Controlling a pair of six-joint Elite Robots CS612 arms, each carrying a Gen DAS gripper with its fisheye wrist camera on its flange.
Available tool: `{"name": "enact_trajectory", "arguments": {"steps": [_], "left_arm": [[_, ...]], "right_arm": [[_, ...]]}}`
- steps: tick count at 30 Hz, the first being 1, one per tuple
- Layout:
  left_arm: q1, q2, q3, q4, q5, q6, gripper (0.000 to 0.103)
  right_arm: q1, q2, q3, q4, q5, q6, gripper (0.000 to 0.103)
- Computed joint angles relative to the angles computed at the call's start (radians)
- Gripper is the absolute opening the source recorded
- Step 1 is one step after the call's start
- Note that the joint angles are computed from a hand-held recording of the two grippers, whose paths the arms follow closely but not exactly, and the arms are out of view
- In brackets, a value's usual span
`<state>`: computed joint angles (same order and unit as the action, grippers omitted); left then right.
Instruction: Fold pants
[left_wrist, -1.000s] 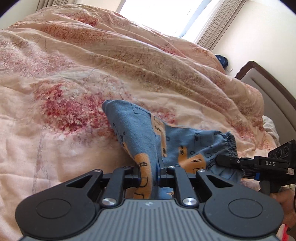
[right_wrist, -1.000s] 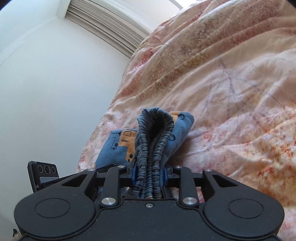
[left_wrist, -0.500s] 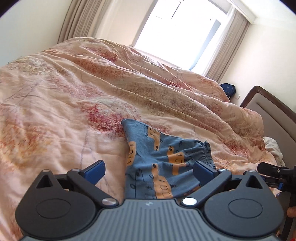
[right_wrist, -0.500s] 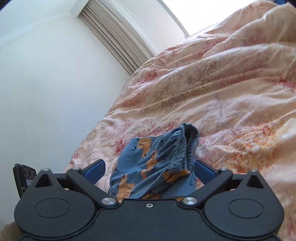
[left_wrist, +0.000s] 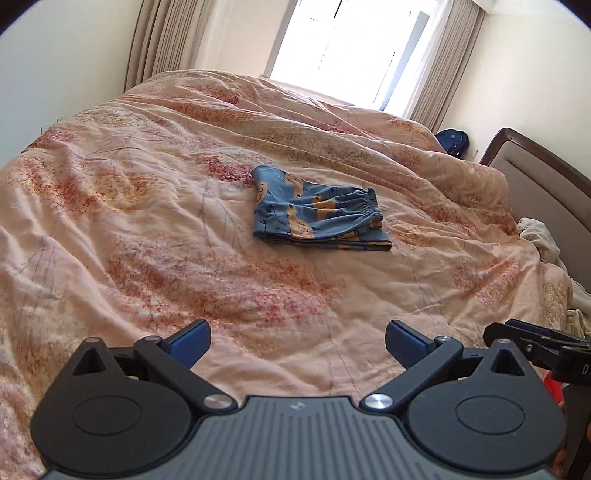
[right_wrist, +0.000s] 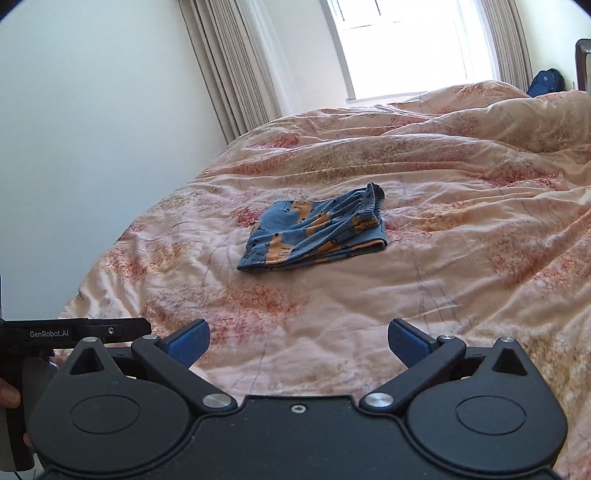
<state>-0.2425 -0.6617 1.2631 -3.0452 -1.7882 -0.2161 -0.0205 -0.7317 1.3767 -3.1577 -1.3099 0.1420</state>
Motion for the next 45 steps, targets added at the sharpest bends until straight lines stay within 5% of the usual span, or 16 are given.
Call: {"name": "enact_trajectory", "arguments": {"steps": [9, 45], "left_arm": [[-0.018, -0.048, 0.066, -0.05, 0.044, 0.098, 0.103], [-0.017, -0.055, 0.069, -0.096, 0.047, 0.09, 0.103]], "right_arm": [[0.013, -0.039, 0.049, -0.027, -0.005, -0.038, 0.103], [0.015, -0.055, 0.058, -0.049, 0.001, -0.033, 0.103]]}}
